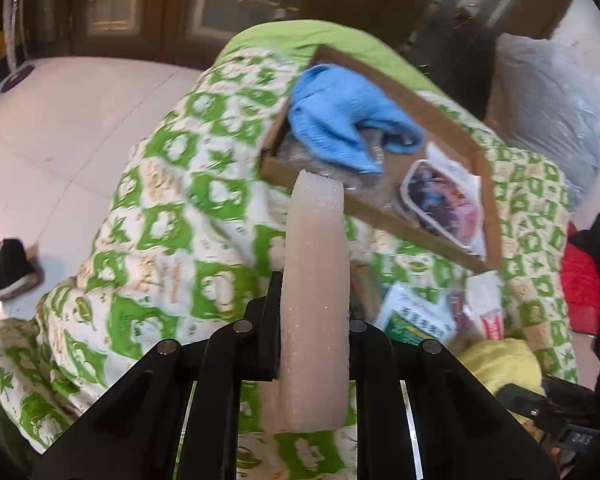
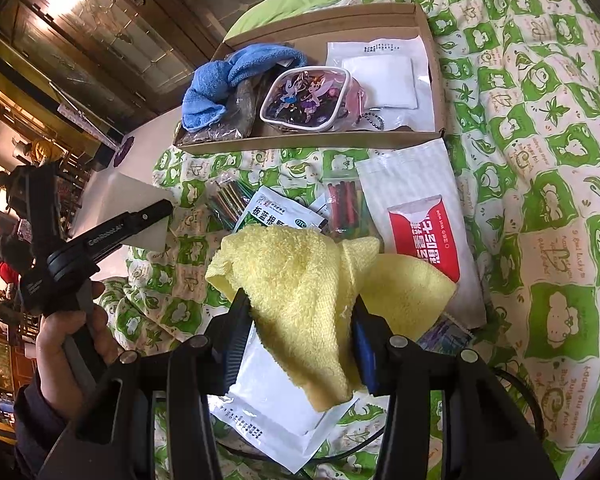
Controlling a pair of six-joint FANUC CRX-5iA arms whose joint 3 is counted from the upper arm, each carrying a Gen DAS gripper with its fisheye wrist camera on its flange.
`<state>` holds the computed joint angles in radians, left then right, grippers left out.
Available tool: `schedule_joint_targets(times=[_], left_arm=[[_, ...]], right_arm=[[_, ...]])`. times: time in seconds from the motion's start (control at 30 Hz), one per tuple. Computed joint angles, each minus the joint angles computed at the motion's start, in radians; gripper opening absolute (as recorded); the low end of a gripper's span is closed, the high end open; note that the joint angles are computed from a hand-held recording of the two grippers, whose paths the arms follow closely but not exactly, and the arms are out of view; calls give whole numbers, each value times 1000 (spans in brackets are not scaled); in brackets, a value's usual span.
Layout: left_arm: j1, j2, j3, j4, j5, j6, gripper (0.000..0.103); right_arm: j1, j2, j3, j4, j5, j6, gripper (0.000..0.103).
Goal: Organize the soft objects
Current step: 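Lift the foam block with the left tool while the right tool carries the yellow towel to the tray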
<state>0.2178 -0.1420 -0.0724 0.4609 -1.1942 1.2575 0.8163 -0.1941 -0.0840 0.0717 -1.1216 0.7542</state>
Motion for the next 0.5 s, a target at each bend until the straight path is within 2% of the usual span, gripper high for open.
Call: schedule_joint_targets(times=[0.17, 0.5], left_arm=[[-21, 3, -5, 20, -8, -40, 13], [-78, -17, 12, -71, 16, -70, 13]], right_arm=[[0, 2, -1, 1, 3, -3, 47], [0, 1, -1, 6, 6, -5, 47]])
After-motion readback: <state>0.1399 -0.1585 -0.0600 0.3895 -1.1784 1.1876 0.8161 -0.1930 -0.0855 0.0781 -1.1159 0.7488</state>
